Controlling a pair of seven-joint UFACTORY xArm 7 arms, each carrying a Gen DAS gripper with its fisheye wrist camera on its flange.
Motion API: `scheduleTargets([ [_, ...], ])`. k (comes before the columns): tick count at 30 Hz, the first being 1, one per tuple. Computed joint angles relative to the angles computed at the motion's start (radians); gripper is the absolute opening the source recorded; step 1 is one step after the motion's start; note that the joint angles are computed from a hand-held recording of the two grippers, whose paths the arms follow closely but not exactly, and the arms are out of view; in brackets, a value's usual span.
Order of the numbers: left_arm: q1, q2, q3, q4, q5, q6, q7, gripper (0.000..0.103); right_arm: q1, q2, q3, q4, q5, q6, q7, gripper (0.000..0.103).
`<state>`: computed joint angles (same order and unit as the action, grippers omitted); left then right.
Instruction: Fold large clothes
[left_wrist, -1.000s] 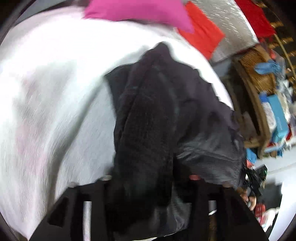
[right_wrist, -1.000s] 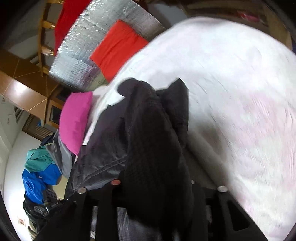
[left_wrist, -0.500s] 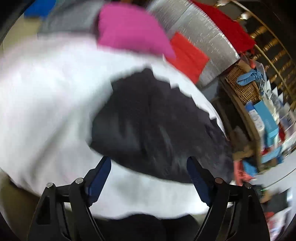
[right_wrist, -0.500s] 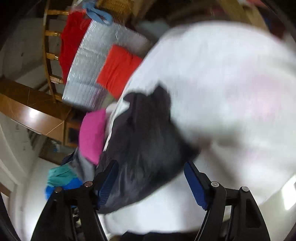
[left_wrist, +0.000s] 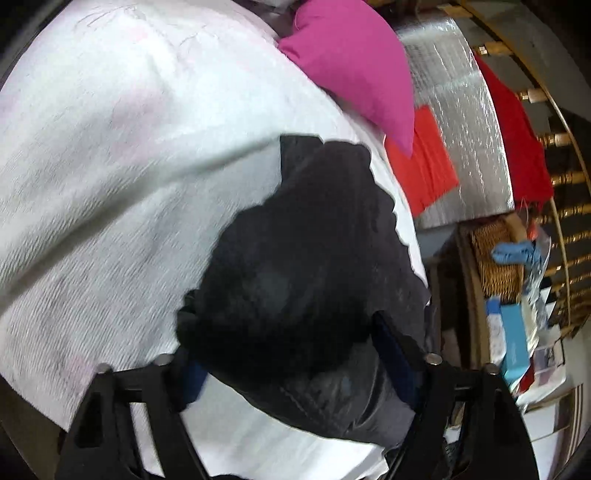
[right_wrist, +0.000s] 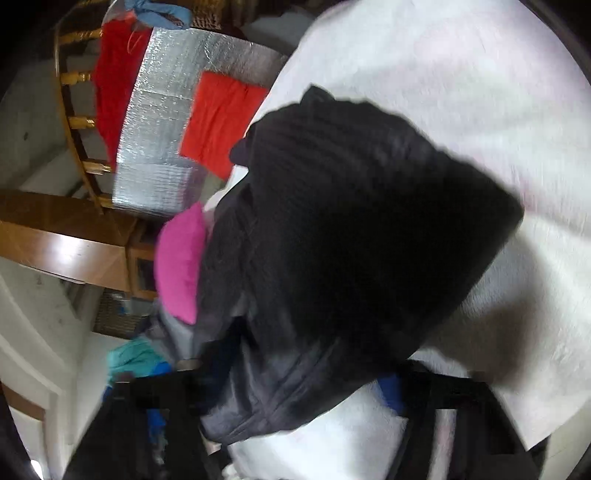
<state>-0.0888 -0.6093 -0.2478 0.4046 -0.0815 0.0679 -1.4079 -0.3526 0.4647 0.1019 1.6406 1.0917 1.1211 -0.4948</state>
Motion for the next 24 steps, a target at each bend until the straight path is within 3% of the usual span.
scheduleTargets([
  [1,0.027,-0.002,-0.02,0.02,0.018,0.023,0.003,0.057,0.001,-0.018,0.001,-0.015,0.008,-0.019,-0.024,0.037],
  [5,0.069,0.023,-0.051,0.075,0.082,0.082,0.03,0.056,0.03,-0.095,-0.012,-0.082,0.002,-0.108,-0.135,0.035],
  [8,0.007,0.065,0.003,0.071,0.058,0.114,0.048,0.061,0.052,-0.069,-0.029,-0.086,-0.051,-0.119,-0.099,0.035],
  [10,-0.004,0.046,0.011,0.036,0.048,0.068,0.042,0.061,0.042,-0.071,-0.024,-0.097,-0.045,-0.112,-0.126,0.035],
  [13,-0.061,0.012,0.073,0.035,0.012,0.108,0.079,0.063,0.026,-0.061,-0.03,-0.052,-0.066,-0.042,-0.089,0.04],
  [15,-0.057,-0.005,0.077,0.031,0.003,0.107,0.088,0.065,-0.001,-0.048,-0.031,-0.022,-0.052,0.016,-0.063,0.041],
  [18,-0.011,-0.083,0.04,0.006,0.013,0.166,0.065,0.076,-0.027,-0.046,-0.038,-0.018,-0.033,0.037,-0.049,0.052],
  [20,0.04,-0.158,0.004,-0.025,0.025,0.191,0.013,0.077,-0.049,-0.041,-0.042,-0.02,-0.01,0.051,-0.05,0.057],
  [22,0.065,-0.201,-0.004,-0.048,0.03,0.206,-0.021,0.08,-0.061,-0.04,-0.05,-0.027,0.011,0.023,-0.04,0.067],
  [24,0.062,-0.179,0.014,-0.041,0.035,0.214,-0.018,0.08,-0.065,-0.028,-0.051,-0.018,0.032,-0.011,-0.008,0.07],
])
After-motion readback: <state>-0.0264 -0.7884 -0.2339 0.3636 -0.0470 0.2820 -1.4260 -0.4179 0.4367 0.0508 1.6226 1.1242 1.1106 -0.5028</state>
